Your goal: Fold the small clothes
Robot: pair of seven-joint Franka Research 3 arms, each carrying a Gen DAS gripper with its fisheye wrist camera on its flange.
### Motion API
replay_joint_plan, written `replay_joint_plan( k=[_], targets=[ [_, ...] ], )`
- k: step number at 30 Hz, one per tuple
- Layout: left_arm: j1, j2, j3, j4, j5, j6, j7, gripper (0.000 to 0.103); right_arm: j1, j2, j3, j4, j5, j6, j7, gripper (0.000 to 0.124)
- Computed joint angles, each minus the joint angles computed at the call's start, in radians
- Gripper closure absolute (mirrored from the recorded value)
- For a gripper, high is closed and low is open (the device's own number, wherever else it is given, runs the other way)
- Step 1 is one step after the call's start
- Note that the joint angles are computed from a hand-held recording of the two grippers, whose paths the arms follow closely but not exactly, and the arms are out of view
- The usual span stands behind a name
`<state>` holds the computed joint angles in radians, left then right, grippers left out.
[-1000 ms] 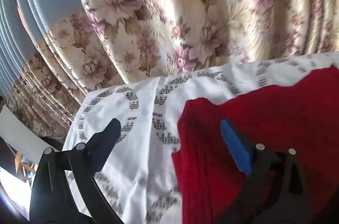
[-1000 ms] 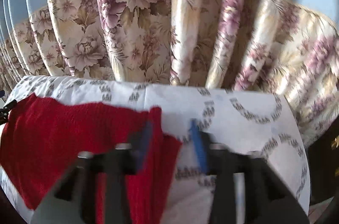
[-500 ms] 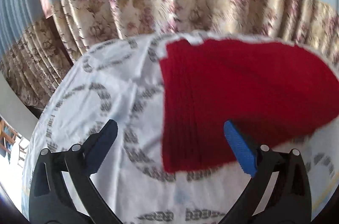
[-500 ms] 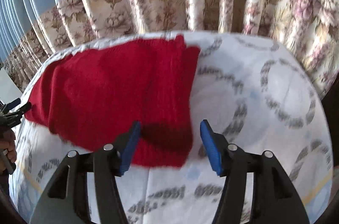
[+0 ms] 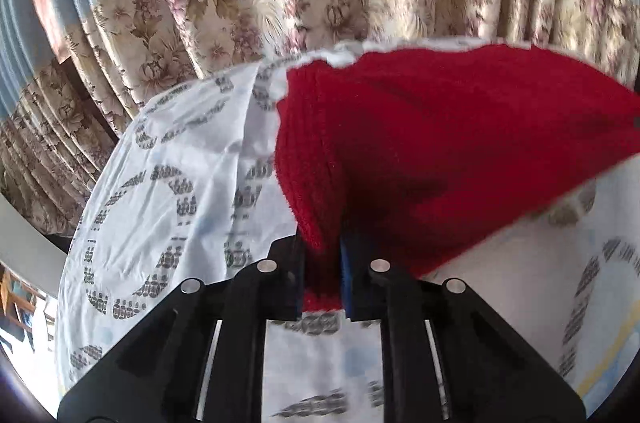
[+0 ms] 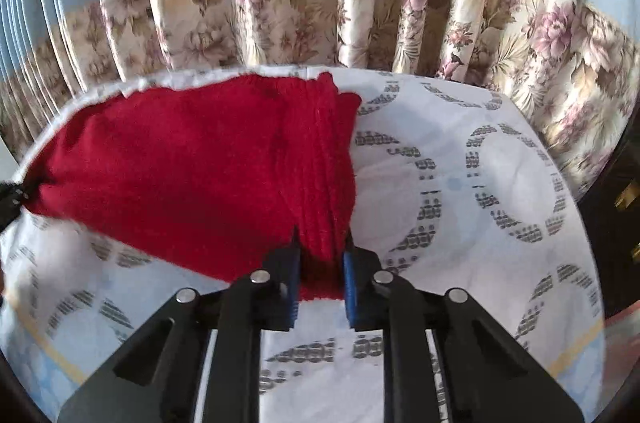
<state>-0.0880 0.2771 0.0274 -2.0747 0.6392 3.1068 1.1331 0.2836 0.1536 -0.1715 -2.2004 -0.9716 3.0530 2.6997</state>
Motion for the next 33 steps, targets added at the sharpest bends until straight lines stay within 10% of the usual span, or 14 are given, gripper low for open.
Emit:
replay_joint_plan(
  k=[4,6,9,13,17,24,33],
  targets=[
    [-0.046,-0.002,0.059,-0.022,0.037,0.047,-0.048,0.072,-0.025,0.027,0.052,-0.007,0.173,-0.016,-0.171,0.090],
    [-0.104,-0.034,0.130,-0.050,0.086,0.055,-0.145,0.029,0.010,0.010,0.020,-0.023,0.155,-0.025,-0.164,0.053],
    [-0.105,-0.096,0.162,-0.102,0.141,0.104,-0.234,0.011,0.006,-0.045,0.000,-0.068,0.109,-0.005,-0.116,0.046],
    [0.008,-0.146,0.053,-0.122,0.036,0.111,-0.191,0.006,-0.054,-0.081,0.007,-0.076,0.060,0.023,-0.014,0.039],
    [-0.052,-0.121,0.116,-0.038,0.173,0.062,-0.356,0.003,-0.103,-0.052,0.032,-0.046,0.151,0.043,-0.035,0.039],
    [-0.049,-0.021,0.041,0.122,0.209,-0.017,-0.424,0.003,-0.137,0.039,0.092,0.037,0.456,0.046,-0.317,0.039],
    [-0.083,0.127,-0.041,0.322,0.087,-0.170,-0.347,0.003,-0.295,0.219,0.325,0.215,0.804,-0.014,-0.708,0.038]
  ],
)
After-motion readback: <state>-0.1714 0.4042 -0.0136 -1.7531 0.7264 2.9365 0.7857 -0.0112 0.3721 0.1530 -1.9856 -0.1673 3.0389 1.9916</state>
